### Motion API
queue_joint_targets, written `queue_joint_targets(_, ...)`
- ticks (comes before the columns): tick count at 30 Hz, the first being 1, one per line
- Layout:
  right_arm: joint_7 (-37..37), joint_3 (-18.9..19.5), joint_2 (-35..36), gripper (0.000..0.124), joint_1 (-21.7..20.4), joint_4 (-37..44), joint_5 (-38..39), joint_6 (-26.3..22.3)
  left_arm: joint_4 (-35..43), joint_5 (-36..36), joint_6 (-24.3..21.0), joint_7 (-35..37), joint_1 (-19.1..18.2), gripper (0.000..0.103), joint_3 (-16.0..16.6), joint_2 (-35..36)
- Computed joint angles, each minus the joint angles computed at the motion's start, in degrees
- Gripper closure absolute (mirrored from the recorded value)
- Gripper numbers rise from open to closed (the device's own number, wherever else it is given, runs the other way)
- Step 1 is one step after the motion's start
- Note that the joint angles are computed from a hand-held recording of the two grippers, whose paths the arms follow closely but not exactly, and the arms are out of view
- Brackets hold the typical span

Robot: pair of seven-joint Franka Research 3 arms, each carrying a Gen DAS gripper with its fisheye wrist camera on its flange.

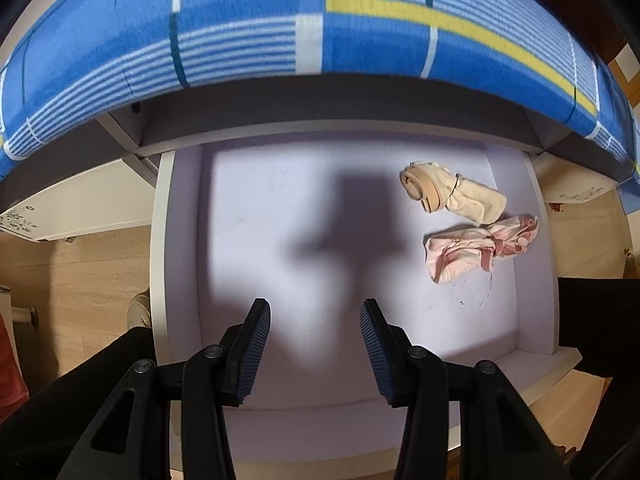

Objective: Organize soft objects
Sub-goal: 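Move the open right tool back to the drawer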

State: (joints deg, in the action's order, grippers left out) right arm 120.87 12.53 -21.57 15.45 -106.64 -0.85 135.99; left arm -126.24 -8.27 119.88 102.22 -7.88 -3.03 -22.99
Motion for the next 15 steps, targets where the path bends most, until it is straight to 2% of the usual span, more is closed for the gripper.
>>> queue_joint_targets(6, -2.54, 1.20, -5.36, 0.060, 2.28, -8.65, 0.93, -0.99, -0.38, 1.71, -0.83, 0.23, 0.07, 0.056, -0.60, 0.32)
queue_joint_targets(11, -4.54, 1.57, -2.90, 0.060, 4.34, -12.68, 3.47, -7.23, -0.42, 2.89, -1.85, 0.08, 0.13, 0.056, -0.97, 0.81)
queue_joint_targets(12, -4.81, 1.63, -1.50, 0.060, 4.54, -12.52, 3.44, -9.19, -0.42, 2.97, -1.97, 0.07, 0.13, 0.056, -0.98, 0.88)
queue_joint_targets(15, -4.57, 1.90, 5.34, 0.060, 4.78, -7.95, 1.15, -19.94, -0.40, 3.14, -2.27, -0.15, 0.16, 0.056, -1.05, 1.03)
